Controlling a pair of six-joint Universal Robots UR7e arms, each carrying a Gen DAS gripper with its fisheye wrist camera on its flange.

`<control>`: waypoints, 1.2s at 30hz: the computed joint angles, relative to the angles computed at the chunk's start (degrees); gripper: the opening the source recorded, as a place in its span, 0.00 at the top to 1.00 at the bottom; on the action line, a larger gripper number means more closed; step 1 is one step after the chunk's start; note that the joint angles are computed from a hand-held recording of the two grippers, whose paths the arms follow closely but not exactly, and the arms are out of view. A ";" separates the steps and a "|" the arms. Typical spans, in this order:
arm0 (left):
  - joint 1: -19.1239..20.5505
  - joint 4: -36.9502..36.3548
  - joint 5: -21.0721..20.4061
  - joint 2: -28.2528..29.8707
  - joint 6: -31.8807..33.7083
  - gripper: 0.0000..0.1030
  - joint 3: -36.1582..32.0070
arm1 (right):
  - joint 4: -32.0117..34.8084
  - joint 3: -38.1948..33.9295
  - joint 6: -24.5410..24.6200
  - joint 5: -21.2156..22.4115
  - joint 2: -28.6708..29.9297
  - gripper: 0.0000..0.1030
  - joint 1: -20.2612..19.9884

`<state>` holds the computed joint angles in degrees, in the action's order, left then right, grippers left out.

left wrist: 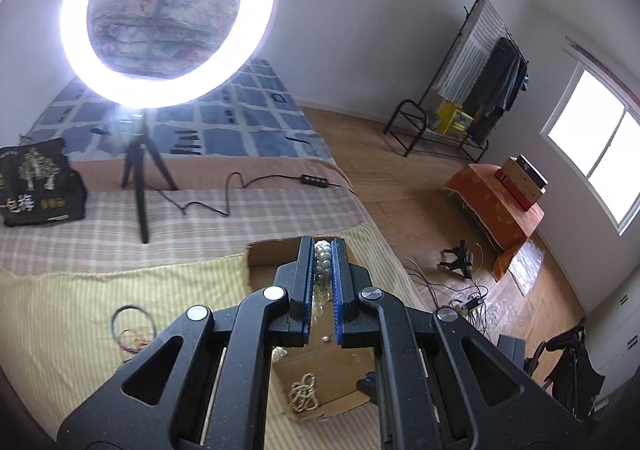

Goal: Organize jewelry
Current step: 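Lift the necklace and earring and carry both over the cardboard box, then open the left tool to drop the necklace while the right tool drops the earring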

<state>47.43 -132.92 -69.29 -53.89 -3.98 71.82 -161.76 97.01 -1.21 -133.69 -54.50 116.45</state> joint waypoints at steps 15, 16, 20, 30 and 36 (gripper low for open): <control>0.48 3.56 1.49 8.87 -0.18 0.94 -6.13 | 1.89 0.02 1.66 0.83 -0.41 0.93 -1.67; 0.63 3.95 1.59 9.35 -0.26 0.94 -6.52 | 1.90 0.06 1.79 0.83 -0.39 0.93 -1.69; 1.21 5.82 1.16 10.81 -0.67 0.94 -7.87 | 2.30 0.10 2.18 1.09 -0.51 0.93 -1.88; 2.23 7.90 2.46 12.30 -0.64 0.94 -8.51 | 3.82 -0.24 2.57 1.07 0.00 0.93 -2.15; 2.49 9.10 1.88 12.39 -0.69 0.93 -8.94 | 3.77 -0.85 1.66 -0.52 0.86 0.64 -1.55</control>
